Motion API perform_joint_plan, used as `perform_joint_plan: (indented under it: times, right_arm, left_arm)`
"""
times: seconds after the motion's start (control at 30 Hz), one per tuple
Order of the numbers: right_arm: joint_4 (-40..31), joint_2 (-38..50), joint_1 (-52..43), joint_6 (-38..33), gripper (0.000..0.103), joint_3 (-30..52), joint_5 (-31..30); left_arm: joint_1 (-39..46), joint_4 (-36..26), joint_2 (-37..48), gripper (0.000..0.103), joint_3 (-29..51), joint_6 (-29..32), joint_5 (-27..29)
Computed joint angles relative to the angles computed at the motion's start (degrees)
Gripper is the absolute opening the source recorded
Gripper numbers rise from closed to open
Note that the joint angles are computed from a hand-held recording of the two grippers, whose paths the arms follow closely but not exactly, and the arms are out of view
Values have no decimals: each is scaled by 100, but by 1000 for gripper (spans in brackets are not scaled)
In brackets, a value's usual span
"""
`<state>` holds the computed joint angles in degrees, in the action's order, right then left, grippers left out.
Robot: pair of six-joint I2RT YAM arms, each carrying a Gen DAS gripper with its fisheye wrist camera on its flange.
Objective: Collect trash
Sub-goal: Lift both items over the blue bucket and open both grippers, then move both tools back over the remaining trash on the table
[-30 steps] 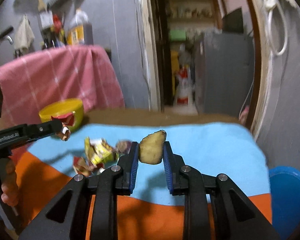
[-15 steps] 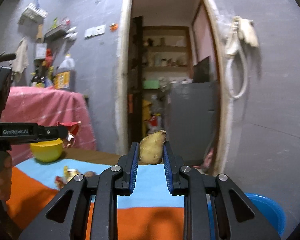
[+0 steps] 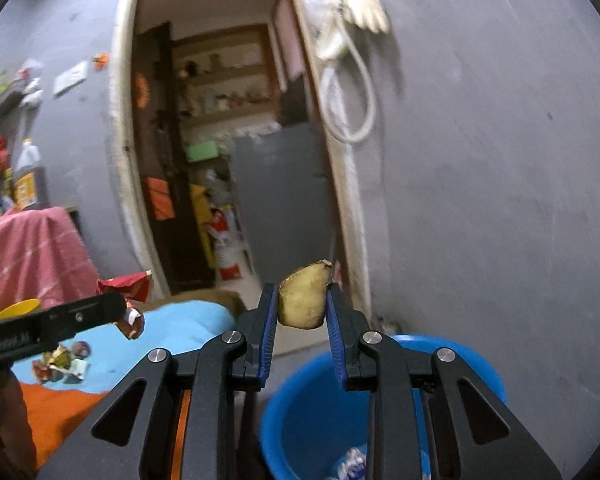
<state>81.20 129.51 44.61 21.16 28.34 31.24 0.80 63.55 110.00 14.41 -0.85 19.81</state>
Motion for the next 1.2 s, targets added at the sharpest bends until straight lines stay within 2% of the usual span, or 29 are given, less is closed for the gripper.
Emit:
perform_joint_plan:
  times: [0.07, 0.27, 0.4, 0.47, 0.53, 0.6, 0.77, 0.9, 1.03, 1.1, 1.2]
  right_arm:
    - [-307, -27, -242, 246, 22, -16, -235]
    - [-1380, -8, -807, 875, 23, 216, -1028]
    - [-1716, -6, -1044, 1087, 25, 279, -1350]
    - [-1680, -20, -1091, 1152, 28, 198, -1393]
    - [-1633, -49, -1112, 1171, 32, 148, -1393]
    - [-1578, -65, -1125, 1165, 38, 114, -1377]
    - [-1542, -96, -1104, 1169, 42, 108, -1285]
    - [-1251, -95, -1020, 1121, 50, 38, -1115]
    - [-914, -118, -825, 999, 54, -29, -837]
    - [-734, -109, -710, 932, 65, -35, -715]
    - [-592, -121, -491, 794, 71, 41, -537]
  left_arm:
    - [-272, -368, 199, 37, 322, -100, -171]
    - [-586, -1394, 652, 37, 1132, -396, -113]
    - [-686, -1853, 851, 39, 1505, -415, -153]
    - [-679, -1984, 976, 45, 1656, -415, -83]
    - [-605, -1928, 1044, 52, 1668, -421, 36]
    - [-566, -1822, 989, 52, 1545, -390, 52]
    - [-457, -1580, 779, 52, 1247, -411, 24]
    - [-314, -1336, 420, 53, 869, -356, -83]
    - [25, -994, 115, 60, 478, -294, -59]
    - [298, -932, -126, 63, 275, -206, -8]
    - [770, -840, -456, 72, 21, -120, 102]
